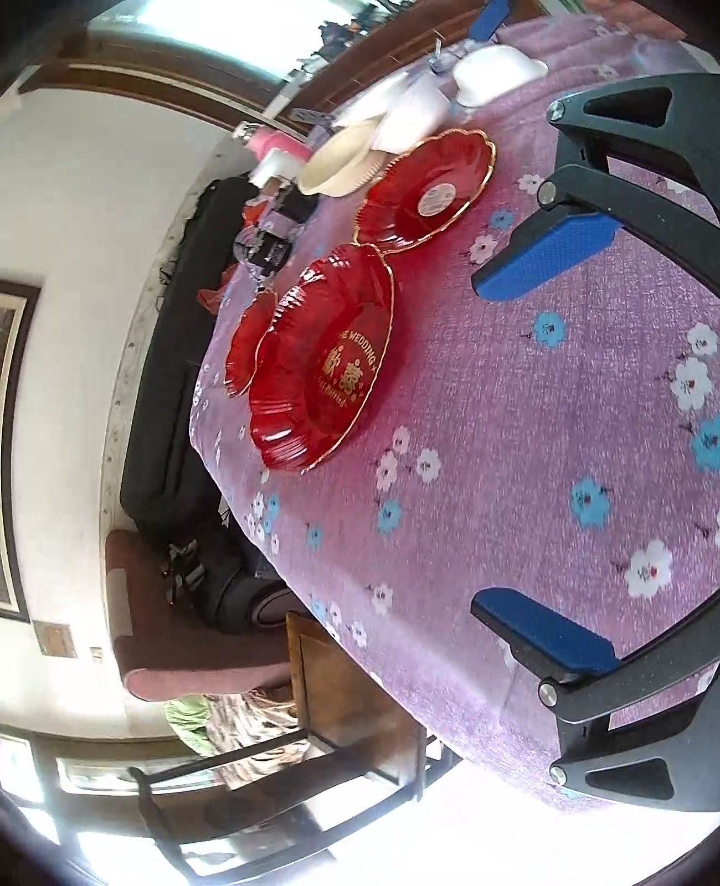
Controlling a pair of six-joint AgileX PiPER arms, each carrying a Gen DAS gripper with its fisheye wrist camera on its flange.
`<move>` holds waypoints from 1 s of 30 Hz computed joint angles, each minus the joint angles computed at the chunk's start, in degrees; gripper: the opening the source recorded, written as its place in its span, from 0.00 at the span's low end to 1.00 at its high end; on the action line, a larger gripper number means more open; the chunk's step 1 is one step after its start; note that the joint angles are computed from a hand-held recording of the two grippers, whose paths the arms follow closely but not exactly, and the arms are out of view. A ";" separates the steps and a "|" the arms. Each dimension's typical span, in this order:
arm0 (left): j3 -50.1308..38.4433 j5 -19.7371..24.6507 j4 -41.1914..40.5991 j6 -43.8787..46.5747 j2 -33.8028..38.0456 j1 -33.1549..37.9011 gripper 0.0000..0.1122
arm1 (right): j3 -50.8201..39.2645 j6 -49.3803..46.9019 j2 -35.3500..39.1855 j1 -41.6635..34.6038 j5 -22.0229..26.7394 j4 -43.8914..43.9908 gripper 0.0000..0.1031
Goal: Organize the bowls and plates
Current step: 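Move both grippers toward the red glass plates on the cloth, then grasp the rim of the large red 'THE WEDDING' plate with the left gripper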
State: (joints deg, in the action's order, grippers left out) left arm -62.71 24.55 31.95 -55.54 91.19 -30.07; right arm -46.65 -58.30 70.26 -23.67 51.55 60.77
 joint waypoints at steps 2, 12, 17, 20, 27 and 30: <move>-1.01 0.79 -4.59 4.79 0.23 1.44 0.92 | -4.11 6.48 2.28 6.08 -3.64 -5.64 0.99; -19.44 12.08 -21.77 25.32 8.76 8.61 0.71 | -32.91 31.58 24.66 17.74 -0.13 -24.47 0.55; -29.27 17.47 -33.48 34.99 14.82 13.09 0.69 | -45.45 34.89 35.27 18.13 3.45 -23.97 0.54; -34.70 20.91 -33.38 34.62 18.14 13.46 0.69 | -53.18 38.63 41.24 18.74 5.88 -25.23 0.55; -42.74 26.02 -37.52 36.50 24.27 14.74 0.69 | -64.70 42.99 49.90 20.64 9.24 -29.41 0.47; -45.75 27.85 -38.30 36.39 26.70 15.03 0.69 | -67.82 43.99 51.96 21.29 10.37 -31.13 0.38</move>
